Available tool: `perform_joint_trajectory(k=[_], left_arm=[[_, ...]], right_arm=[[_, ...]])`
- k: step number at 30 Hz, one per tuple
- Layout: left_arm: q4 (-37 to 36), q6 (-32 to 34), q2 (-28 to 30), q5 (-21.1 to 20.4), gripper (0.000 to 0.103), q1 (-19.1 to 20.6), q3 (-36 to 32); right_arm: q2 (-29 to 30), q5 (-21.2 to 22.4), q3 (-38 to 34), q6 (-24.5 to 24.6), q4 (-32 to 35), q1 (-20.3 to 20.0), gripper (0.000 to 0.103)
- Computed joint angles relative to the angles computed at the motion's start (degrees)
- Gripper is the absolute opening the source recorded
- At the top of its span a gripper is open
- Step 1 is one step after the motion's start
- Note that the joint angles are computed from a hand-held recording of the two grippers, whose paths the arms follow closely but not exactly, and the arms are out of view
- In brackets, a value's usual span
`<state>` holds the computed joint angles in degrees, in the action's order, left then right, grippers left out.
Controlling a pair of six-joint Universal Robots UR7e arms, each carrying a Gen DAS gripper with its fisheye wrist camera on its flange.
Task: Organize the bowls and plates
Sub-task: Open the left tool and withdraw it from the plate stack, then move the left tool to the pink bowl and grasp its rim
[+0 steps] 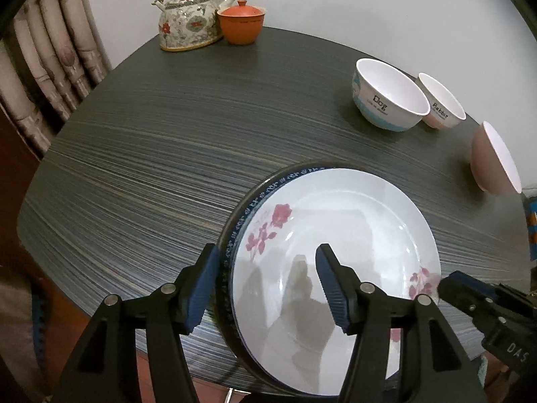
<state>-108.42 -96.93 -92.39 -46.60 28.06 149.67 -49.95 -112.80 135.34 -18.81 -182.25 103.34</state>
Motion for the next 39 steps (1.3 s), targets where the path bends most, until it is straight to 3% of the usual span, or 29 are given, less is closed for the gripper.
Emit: perform_joint_trajectory(k=[8, 16, 23, 26, 28, 35, 39], left_arm=[[7.21, -6.50, 0.75, 1.62, 0.060, -2.27, -0.99], [10.73, -9.05, 3.28, 2.27, 0.061, -1.92, -2.31], [18.95, -16.15, 7.26, 3.32, 0.063, -4.10, -5.78], [19.66, -17.39, 9.98, 4.92, 0.069, -5.44, -7.69], [16.68, -15.06, 11.98, 6.25, 0.070, -5.37, -8.63], [-5.82, 8.12, 22.46, 11.69, 0.072, -2.08, -13.73], [-23.68, 22.46, 28.41, 11.82, 0.072, 1.89, -17.52]], right_arm=[[-0.76, -1.56, 0.51, -1.86, -3.12, -0.91, 0.029], [-3.56, -2.03, 1.54, -4.89, -5.48, -3.51, 0.029], [-8.88, 3.00, 2.53, -9.35, -6.32, -8.79, 0.029], [-12.66, 6.10, 2.72, -10.19, -5.35, -11.80, 0.029], [-14.52, 7.70, 2.70, -10.70, -5.68, -13.34, 0.029], [-20.14, 12.18, -0.07, -9.32, -6.10, -17.68, 0.029], [-21.66, 12.30, -4.36, -5.83, -3.25, -18.36, 0.029]])
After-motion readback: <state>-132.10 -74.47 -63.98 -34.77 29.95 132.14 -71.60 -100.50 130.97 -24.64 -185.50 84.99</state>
